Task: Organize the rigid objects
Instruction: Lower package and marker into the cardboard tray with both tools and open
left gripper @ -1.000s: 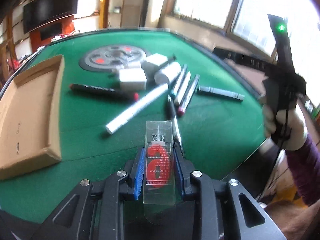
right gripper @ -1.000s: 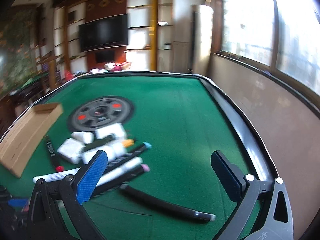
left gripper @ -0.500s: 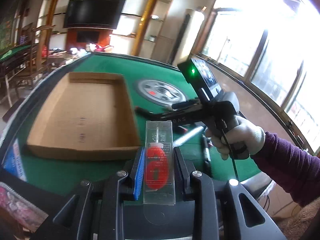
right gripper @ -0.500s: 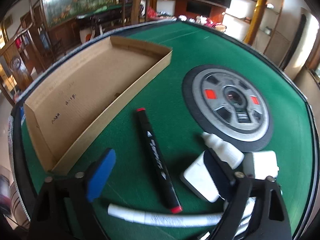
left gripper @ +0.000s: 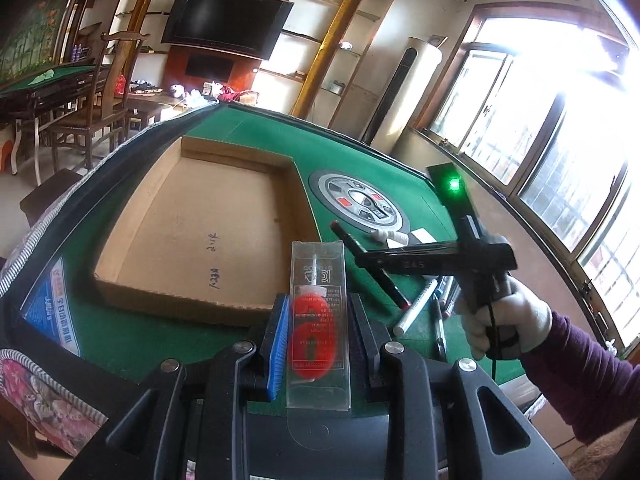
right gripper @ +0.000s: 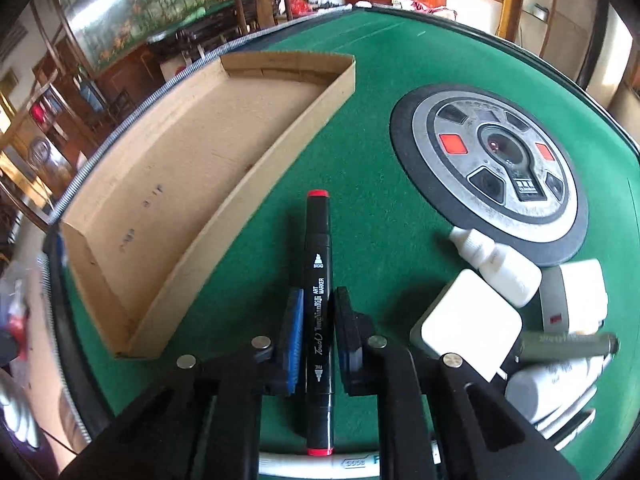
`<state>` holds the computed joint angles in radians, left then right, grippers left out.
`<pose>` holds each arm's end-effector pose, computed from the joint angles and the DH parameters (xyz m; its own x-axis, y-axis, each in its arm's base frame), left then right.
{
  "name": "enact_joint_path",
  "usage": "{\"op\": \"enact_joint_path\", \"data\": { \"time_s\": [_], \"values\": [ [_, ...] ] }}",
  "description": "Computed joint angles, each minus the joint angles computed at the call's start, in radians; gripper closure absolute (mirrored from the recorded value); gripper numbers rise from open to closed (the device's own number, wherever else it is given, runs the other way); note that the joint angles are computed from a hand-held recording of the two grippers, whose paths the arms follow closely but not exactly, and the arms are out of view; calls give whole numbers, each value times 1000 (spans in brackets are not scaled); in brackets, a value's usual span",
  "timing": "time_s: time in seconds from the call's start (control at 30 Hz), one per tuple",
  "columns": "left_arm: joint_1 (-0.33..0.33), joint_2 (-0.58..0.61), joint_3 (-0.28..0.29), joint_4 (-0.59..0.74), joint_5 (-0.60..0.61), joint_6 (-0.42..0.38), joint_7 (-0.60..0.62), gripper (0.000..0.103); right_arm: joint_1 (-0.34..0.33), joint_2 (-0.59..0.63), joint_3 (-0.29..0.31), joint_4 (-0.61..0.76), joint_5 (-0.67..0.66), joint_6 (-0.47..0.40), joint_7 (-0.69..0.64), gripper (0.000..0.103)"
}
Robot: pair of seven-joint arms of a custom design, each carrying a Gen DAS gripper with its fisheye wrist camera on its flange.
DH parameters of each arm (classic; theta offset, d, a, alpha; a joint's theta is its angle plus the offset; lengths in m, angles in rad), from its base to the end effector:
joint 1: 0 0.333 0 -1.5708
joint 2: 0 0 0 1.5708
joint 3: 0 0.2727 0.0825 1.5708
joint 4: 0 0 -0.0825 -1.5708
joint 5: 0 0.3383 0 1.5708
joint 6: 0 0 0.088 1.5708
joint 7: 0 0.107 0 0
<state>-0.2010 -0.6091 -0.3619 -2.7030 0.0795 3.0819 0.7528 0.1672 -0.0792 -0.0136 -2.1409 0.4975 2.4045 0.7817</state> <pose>0.3210 -0.2240 0.5037 -0.0595 -0.9200 0.3873 -0.6291 -0.2667 -0.7301 0.5106 0.0822 0.4542 0.6074 -0.7861 -0.1151 -0.7267 -0.4912 -0.4801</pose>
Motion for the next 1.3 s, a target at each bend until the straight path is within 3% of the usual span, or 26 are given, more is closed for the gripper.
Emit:
{"op": "enact_joint_path", "data": {
  "time_s": [0.1,0.2,0.37,0.53,0.73,0.93,1.03,1.17,1.27,1.3],
  "values": [
    [3,-1,6,17,3,-17,5,75,-7,-42,-25,-3,96,-43,-44,89],
    [-2,54,47,62,1,-17,39,75,-11,-51,-43,46,177,-123,-50,89],
    [-81,265,204,245,-82,-33,183,75,-23,70,-32,255,257,-272,60,89],
    [-136,475,315,441,-307,-80,349,75,-19,246,32,463,229,-280,252,89],
    [-55,642,267,609,-372,-118,395,75,11,437,87,673,80,-227,447,89],
    [9,743,217,704,-292,-135,317,75,23,526,106,757,-27,-184,554,89],
    [28,758,203,702,-264,-123,234,69,-4,562,124,796,-11,-208,572,85],
    [63,769,164,699,-319,-110,243,55,-26,539,135,757,13,-183,569,83],
    [74,747,139,667,-364,-110,270,54,-28,461,133,668,12,-135,527,69],
    [78,735,130,652,-389,-112,288,54,-29,418,131,613,16,-102,504,60]
  ]
}}
